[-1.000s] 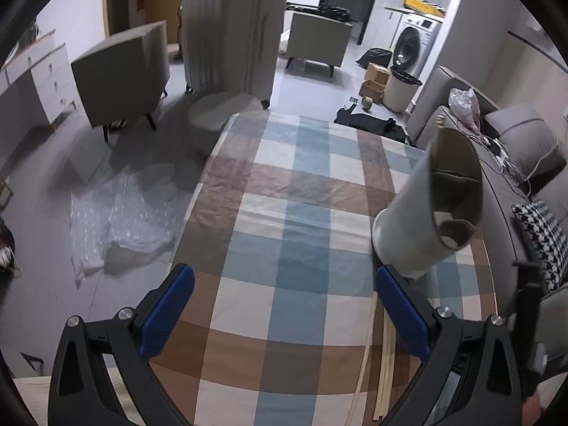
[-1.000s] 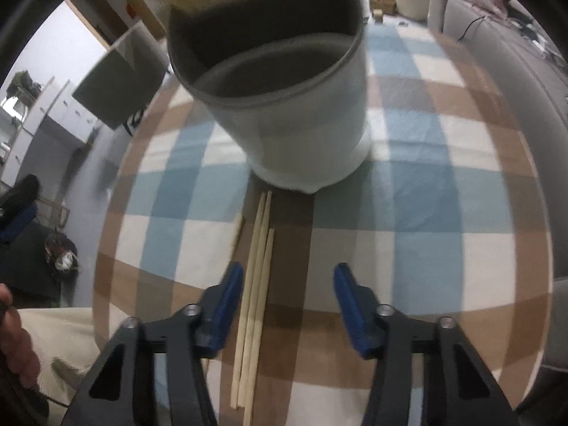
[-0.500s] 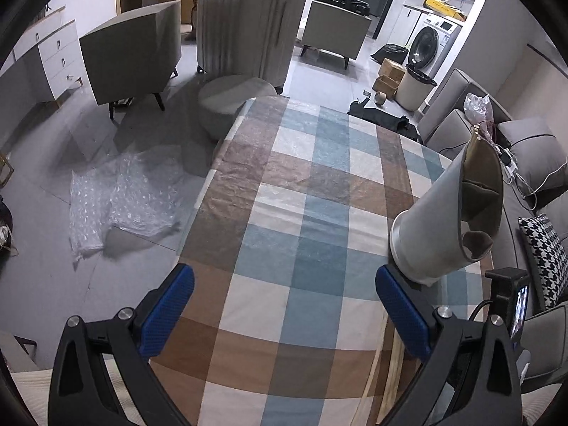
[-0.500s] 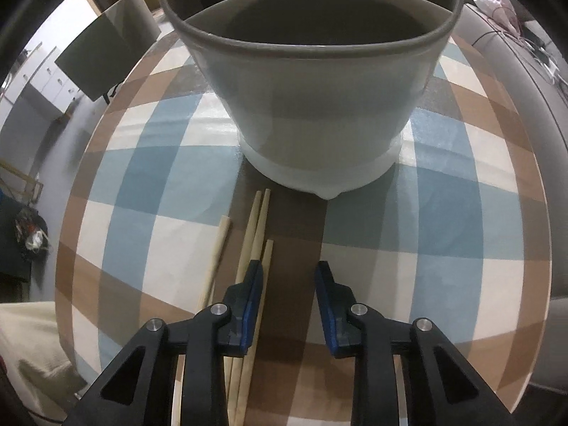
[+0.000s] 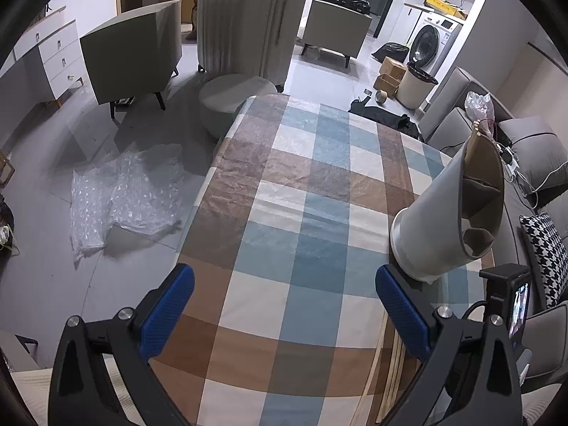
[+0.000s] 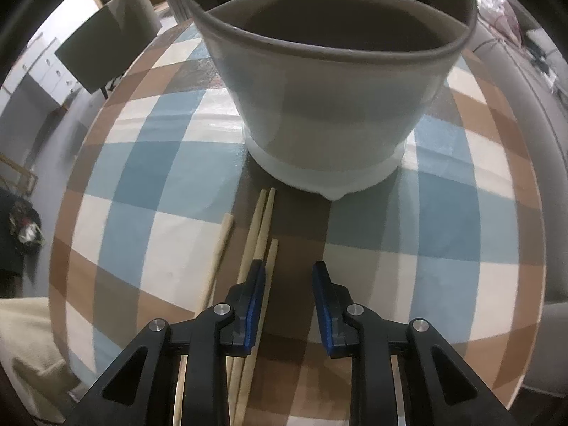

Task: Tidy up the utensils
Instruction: 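Lower the right tool onto a loose wooden chopstick and close it, then close the left tool on another chopstick while the right tool holds its chopstick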

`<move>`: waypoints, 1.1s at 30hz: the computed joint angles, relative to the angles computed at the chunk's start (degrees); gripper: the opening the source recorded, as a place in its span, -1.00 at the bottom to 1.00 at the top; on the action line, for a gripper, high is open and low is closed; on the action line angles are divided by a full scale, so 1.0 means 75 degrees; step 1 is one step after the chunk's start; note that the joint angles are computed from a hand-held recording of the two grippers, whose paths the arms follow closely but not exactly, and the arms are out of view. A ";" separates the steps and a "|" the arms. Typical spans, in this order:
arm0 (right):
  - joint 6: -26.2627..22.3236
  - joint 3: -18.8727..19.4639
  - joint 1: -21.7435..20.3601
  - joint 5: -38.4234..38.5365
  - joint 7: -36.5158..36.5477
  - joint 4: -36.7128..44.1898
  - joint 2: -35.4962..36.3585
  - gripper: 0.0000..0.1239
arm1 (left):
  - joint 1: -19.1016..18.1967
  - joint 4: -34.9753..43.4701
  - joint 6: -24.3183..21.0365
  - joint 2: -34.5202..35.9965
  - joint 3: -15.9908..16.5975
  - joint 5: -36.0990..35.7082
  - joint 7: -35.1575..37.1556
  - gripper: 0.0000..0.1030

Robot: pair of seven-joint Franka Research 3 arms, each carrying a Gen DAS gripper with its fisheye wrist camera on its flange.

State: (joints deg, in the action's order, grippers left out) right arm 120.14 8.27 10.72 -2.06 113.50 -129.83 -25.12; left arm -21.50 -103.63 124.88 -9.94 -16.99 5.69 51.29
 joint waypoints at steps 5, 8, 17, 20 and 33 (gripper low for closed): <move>-0.0141 0.0205 0.0027 -0.0442 0.0104 0.0179 0.0201 -0.58 | 0.0002 0.0004 -0.0008 0.0011 -0.0004 0.0032 -0.0015 0.93; -0.0033 0.0188 0.0060 -0.0488 0.0249 0.0201 0.0267 -0.58 | 0.0010 -0.0019 -0.0045 0.0001 0.0012 0.0010 -0.0018 0.93; 0.0398 -0.0047 0.0129 -0.0146 0.0440 0.0127 0.0262 -0.94 | 0.0094 -0.0009 -0.0293 0.0057 0.0036 0.0039 -0.0214 0.93; 0.0513 -0.0174 0.0066 0.0143 0.0383 -0.0052 0.0083 -0.95 | 0.0054 0.0121 -0.0398 0.0182 -0.0015 0.0046 -0.0239 0.93; 0.1373 -0.0921 -0.0574 0.2130 0.0543 -0.1219 -0.1500 -0.95 | -0.0499 0.1352 -0.1574 0.1329 -0.0347 -0.0001 0.0537 0.93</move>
